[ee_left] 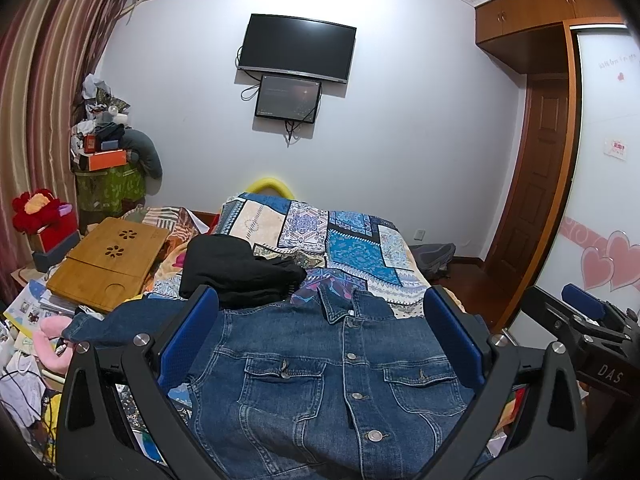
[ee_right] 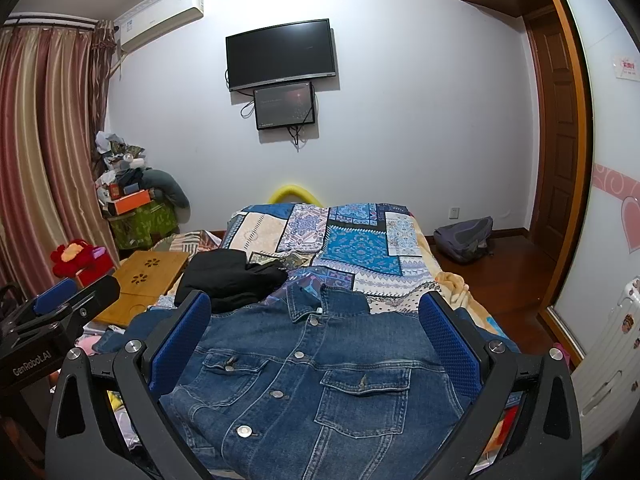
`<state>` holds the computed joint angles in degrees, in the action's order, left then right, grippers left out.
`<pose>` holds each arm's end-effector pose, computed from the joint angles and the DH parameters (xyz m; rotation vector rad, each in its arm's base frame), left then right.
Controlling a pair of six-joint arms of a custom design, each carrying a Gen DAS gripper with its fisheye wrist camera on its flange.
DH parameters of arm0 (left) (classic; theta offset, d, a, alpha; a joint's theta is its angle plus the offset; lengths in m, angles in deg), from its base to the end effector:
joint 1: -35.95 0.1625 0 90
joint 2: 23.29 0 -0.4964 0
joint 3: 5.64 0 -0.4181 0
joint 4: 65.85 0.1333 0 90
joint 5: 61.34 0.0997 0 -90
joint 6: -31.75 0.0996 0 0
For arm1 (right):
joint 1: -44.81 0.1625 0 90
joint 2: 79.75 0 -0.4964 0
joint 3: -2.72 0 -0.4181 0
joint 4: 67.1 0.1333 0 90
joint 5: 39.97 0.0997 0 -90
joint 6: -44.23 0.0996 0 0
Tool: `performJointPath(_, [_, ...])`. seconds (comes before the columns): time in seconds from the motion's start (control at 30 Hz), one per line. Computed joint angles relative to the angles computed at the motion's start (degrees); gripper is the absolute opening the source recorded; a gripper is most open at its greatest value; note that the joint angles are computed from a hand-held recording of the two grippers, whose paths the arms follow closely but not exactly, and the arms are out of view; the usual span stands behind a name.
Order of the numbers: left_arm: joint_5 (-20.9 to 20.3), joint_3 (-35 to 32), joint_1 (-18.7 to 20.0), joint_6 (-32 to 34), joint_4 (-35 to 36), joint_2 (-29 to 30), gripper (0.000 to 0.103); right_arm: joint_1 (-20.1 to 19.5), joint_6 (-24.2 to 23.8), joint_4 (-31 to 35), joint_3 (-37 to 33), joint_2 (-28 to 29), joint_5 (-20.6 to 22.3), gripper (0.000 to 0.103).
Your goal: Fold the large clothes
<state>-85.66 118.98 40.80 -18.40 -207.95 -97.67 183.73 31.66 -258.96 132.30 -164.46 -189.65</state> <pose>-0.4813 -0.2657 0.2814 0.6851 2.2548 -1.4212 0.3617 -0.2525 0.4180 0.4963 -2.0754 1.4154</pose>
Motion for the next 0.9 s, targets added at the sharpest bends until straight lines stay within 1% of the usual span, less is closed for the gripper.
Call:
performJointPath(0.53, [-0.5,0.0,0.6,0.3,-0.5,0.4,0.103,-0.2,0.7,0.9,0.0,-0.2,0.0,0.103])
performJointPath(0.7, [-0.8,0.1,1.1,-0.1,-0.5,0.5,0.103,-0.7,1.7,1.9,0.3,-0.5,0.4,0.103])
performJointPath(0.9, [-0.8,-0.1,2.6,1.5,-2.0,1.1,0.103,-1.4,3.0,3.9,0.0,-0.5,0.4,0.103])
